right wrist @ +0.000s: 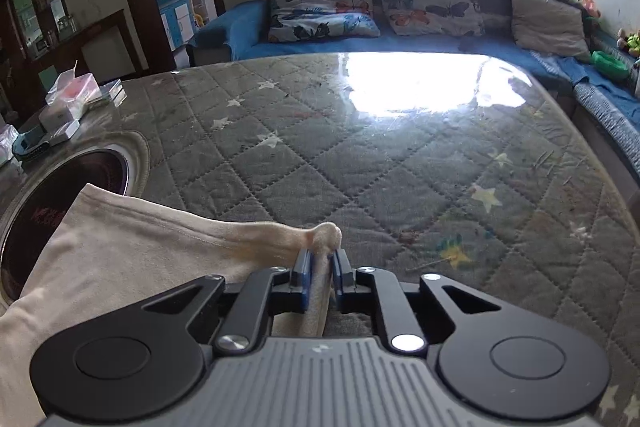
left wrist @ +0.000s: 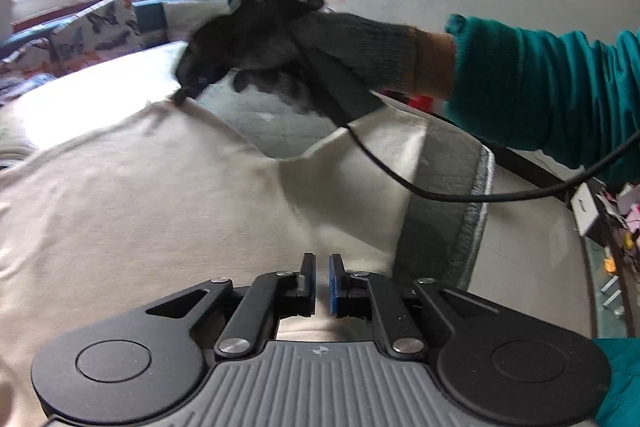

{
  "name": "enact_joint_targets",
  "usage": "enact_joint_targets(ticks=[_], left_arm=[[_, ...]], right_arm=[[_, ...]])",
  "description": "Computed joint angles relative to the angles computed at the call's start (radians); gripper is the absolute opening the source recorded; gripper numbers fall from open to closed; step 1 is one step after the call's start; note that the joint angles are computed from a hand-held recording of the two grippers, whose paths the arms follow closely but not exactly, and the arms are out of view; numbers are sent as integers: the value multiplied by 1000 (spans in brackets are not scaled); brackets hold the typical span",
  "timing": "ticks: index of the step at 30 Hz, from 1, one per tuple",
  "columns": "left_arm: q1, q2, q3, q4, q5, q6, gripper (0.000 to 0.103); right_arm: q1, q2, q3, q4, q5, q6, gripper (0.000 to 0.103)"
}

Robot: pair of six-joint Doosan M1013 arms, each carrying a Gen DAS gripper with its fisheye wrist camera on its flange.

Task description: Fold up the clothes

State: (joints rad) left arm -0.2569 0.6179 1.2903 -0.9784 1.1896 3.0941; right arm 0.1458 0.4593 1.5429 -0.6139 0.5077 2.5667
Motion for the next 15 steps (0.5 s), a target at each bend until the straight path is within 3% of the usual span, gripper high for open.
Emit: enact_joint_targets(ticks=[6, 12, 15], left_arm=[[38, -29, 30, -54, -154, -43, 10], [63, -53, 52, -49, -476, -190, 12], [81, -47, 33, 25, -614, -352, 12]], right_arm=[[32, -37, 19, -53, -9, -14, 16], [70, -47, 19, 98, -63, -220, 18], [93, -41, 10, 190, -85, -353, 18]])
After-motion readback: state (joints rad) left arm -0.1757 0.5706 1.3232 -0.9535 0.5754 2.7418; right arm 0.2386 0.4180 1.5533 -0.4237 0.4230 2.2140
